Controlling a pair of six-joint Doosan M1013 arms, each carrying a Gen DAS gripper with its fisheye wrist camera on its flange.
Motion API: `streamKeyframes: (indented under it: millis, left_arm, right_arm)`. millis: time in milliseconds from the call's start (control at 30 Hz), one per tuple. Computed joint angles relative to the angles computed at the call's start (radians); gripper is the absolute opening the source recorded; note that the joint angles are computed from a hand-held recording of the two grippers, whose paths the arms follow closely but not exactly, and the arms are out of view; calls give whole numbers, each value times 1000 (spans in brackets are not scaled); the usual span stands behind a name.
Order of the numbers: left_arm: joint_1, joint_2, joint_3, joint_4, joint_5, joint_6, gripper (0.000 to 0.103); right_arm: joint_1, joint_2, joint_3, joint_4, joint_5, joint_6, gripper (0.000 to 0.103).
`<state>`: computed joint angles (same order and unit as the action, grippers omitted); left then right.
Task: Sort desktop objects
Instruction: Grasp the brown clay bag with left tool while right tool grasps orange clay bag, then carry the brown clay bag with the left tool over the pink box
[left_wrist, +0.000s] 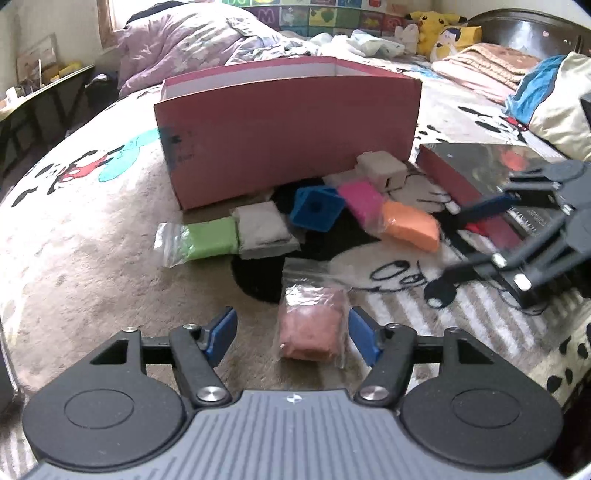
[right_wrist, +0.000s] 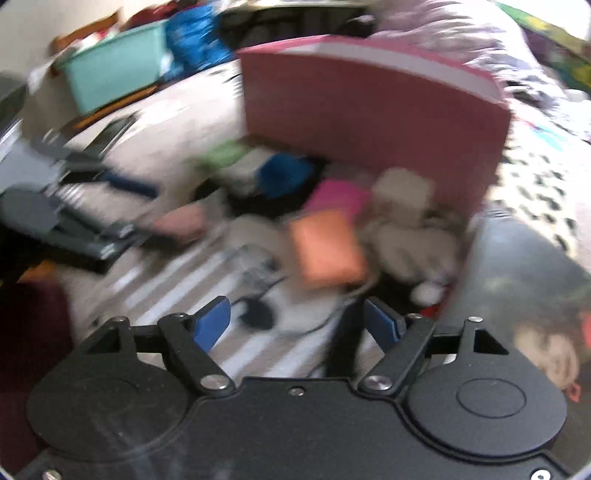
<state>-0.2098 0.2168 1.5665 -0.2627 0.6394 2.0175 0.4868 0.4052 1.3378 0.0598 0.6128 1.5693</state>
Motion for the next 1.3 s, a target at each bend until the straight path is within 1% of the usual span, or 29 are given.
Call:
streamKeyframes:
  millis: [67, 133, 167, 267, 367, 433, 467, 500, 533, 567, 600, 667, 733, 800, 900, 967, 1000, 1067, 1100, 1133, 1167, 1233, 1300]
  left_arm:
    - [-5, 1, 0, 0, -8, -2, 66]
    - [-9, 2, 0, 3, -14, -1, 66]
    - [-12, 3, 0, 11, -15, -4, 66]
    - [-12, 6, 0, 0, -12, 6, 66]
    - [-11, 9, 1, -12, -7, 18, 66]
    - [-12, 11, 2, -11, -8, 14, 66]
    - [-12, 11, 1, -11, -7, 12, 66]
    - [-13, 11, 1, -8, -7, 8, 66]
    - [-14, 11, 1, -3, -6, 3, 66]
    - [-15, 10, 0, 0, -6, 3, 66]
    - [-15, 9, 1, 0, -7, 5, 66]
    - [-16, 7, 2, 6, -9, 7, 66]
    - [-16, 10, -1, 18, -8, -3, 66]
    - [-18, 15, -6, 26, -4, -13, 66]
    - [-23, 19, -11, 25, -3, -10, 66]
    - [-26, 23, -16, 29, 0, -17, 66]
    - [-28, 26, -19, 31, 3, -26, 63]
    - [-31, 32, -25, 55, 11, -63, 53]
    - [-33, 34, -27, 67, 14, -85, 49]
    - [-33, 34, -27, 71, 13, -101, 46]
    - [-32, 33, -27, 74, 12, -110, 41]
    - [-34, 29, -26, 87, 11, -124, 39]
    - [-35, 24, -24, 95, 11, -124, 39]
  right_arm:
    - [3, 1, 4, -40, -65, 48, 79]
    - [11, 10, -2, -83, -106, 75, 79]
    - [13, 17, -10, -84, -112, 66, 79]
    - [18, 35, -27, -91, -87, 46, 77]
    - [21, 42, -24, -139, -93, 94, 74]
    - [17, 44, -21, -139, -101, 126, 70]
    - [15, 45, -23, -122, -93, 118, 65]
    - [11, 50, -33, -89, -62, 97, 62]
    - [8, 46, -31, -60, -53, 73, 61]
    - [6, 40, -25, -33, -50, 50, 56]
    - [3, 34, -20, -6, -47, 26, 54]
    - [-2, 22, -9, 47, -40, -20, 52]
    - [-5, 15, 9, 71, -76, -23, 52]
    - [-1, 19, 11, 18, -103, 45, 53]
    - [5, 26, 12, -15, -142, 68, 53]
    - [13, 28, 13, -65, -157, 91, 53]
    - [15, 30, 10, -71, -154, 91, 53]
    - [17, 37, 2, -98, -136, 116, 52]
    - [18, 39, 0, -116, -129, 133, 51]
    - [18, 39, 1, -123, -131, 143, 49]
    - [18, 38, 3, -127, -138, 153, 45]
    - [15, 35, 7, -110, -145, 143, 41]
    - [12, 31, 13, -83, -154, 124, 40]
